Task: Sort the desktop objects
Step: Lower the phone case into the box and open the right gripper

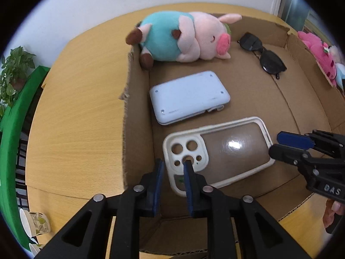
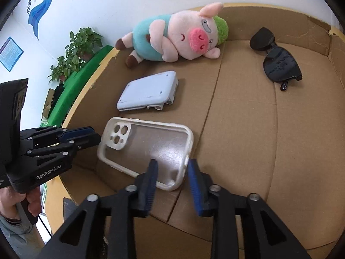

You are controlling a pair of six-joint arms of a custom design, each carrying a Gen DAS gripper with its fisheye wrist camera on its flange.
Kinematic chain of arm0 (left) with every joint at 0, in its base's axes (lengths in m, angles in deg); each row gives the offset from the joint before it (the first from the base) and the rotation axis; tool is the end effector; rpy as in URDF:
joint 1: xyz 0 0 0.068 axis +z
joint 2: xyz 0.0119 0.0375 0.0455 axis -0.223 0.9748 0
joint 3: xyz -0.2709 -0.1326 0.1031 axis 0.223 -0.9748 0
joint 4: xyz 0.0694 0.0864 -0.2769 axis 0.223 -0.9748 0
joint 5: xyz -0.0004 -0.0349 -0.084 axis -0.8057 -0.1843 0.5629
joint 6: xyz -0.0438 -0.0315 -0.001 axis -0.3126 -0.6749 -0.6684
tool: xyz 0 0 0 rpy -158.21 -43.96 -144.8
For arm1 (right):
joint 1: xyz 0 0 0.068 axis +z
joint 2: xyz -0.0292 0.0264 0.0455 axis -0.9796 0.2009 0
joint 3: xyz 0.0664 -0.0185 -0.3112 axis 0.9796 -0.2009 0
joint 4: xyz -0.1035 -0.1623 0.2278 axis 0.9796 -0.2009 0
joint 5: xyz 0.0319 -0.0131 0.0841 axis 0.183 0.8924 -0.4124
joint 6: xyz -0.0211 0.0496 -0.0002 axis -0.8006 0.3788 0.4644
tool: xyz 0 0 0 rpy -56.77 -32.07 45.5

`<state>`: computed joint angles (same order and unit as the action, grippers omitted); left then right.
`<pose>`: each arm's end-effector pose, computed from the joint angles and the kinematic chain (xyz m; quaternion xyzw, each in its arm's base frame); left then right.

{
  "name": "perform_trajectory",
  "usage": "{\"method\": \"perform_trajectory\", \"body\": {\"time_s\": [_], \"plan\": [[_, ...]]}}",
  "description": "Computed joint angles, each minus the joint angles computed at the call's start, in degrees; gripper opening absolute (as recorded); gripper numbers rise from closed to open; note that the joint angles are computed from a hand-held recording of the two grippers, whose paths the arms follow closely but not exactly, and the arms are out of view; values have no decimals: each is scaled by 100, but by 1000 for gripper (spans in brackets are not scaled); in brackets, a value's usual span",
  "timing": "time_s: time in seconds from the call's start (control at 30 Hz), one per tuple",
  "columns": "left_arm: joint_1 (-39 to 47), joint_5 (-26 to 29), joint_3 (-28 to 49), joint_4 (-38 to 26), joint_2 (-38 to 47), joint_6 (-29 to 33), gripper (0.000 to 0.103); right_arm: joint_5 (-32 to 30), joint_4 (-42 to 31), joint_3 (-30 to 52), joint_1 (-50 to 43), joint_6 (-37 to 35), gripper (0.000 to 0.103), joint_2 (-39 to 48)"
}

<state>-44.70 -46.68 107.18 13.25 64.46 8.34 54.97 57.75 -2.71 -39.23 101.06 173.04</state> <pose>0.2400 -0.1413 0.1771 0.1559 0.9655 0.0157 0.2079 0.1921 0.1602 0.1225 -0.0347 0.9453 0.2263 0.2324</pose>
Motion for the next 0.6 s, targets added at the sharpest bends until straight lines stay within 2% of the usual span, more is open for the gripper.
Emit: {"method": "perform_trajectory", "body": {"time_s": [0.03,0.07,0.1,0.13,0.17,0.2,0.23,0.3,0.33,0.4,0.47,0.6], "plan": [[-5,-22,-49,79,-135,-10,28,103,-37,-32,72,10,38,-142],[-23,-5,-126,187,-355,-19,33,306,-177,-67,197,23,47,-417],[-55,12,-176,308,-525,-43,40,743,-471,-71,431,42,64,-822],[-110,16,-276,406,-849,-89,45,1191,-747,-70,671,72,75,-1181],[-203,-26,-384,519,-1221,-172,57,1755,-1070,-93,978,139,93,-1641],[-325,-116,-476,629,-1568,-283,66,2312,-1339,-93,1282,243,103,-1984],[-498,-255,-623,796,-1984,-409,69,3162,-1776,-52,1776,461,103,-2412],[-1081,-807,-902,1176,-2749,-590,79,4313,-2526,119,2520,856,103,-2841],[-1316,-1065,-961,1335,-2899,-601,79,4776,-2875,219,2828,1055,103,-2948],[-2016,-1954,-1119,1685,-3186,-593,79,5728,-3785,500,3473,1633,103,-3003],[-2541,-2591,-1042,1852,-3029,-609,79,6208,-4599,731,3848,2232,103,-2975],[-2894,-2663,-855,1742,-2842,-905,79,6568,-6044,990,4321,3515,103,-3096]]}}
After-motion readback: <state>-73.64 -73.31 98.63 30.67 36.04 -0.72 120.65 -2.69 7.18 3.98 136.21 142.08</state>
